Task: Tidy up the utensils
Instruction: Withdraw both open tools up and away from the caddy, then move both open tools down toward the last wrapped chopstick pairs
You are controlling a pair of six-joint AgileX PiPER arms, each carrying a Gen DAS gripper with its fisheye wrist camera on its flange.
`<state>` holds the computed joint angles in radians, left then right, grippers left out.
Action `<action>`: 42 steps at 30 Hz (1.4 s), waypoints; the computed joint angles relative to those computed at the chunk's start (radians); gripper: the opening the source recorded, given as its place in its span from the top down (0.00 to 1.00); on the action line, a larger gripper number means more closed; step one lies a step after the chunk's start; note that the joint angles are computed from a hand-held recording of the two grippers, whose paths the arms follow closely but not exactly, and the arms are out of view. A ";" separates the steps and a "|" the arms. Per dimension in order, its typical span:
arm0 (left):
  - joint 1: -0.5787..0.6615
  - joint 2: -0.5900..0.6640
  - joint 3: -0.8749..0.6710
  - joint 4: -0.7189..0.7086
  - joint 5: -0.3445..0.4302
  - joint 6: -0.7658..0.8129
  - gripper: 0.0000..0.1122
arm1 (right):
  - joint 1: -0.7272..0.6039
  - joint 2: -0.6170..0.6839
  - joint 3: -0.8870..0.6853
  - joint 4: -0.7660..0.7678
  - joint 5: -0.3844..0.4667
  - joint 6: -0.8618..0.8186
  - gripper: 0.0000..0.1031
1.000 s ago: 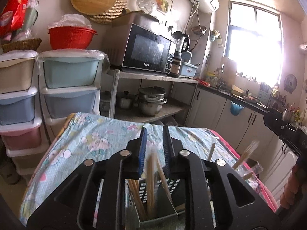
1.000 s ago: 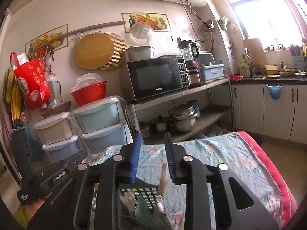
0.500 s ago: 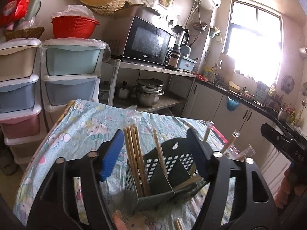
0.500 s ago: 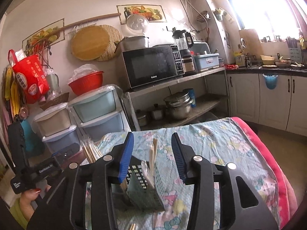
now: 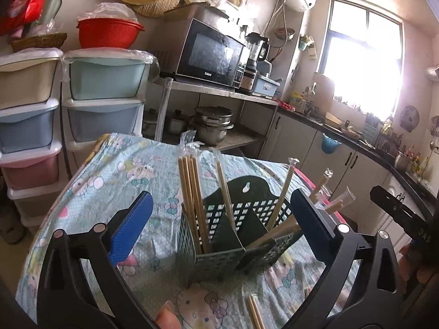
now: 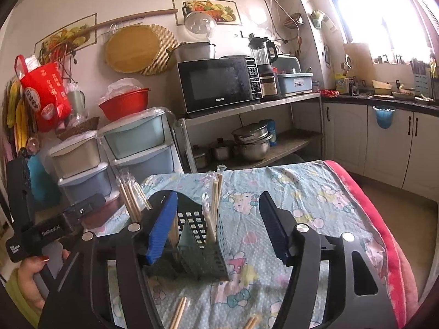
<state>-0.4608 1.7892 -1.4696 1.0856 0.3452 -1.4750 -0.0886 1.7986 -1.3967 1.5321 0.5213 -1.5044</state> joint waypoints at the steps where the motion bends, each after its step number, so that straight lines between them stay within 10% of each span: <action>1: -0.002 -0.004 0.007 0.008 0.001 -0.010 0.18 | -0.002 -0.006 0.011 0.006 0.003 -0.011 0.40; 25: -0.059 -0.025 0.131 -0.030 0.007 -0.013 0.18 | -0.031 -0.049 0.159 -0.167 0.041 0.072 0.35; 42: -0.091 0.053 0.084 -0.312 0.016 0.262 0.18 | -0.067 0.013 0.137 -0.343 0.087 0.234 0.36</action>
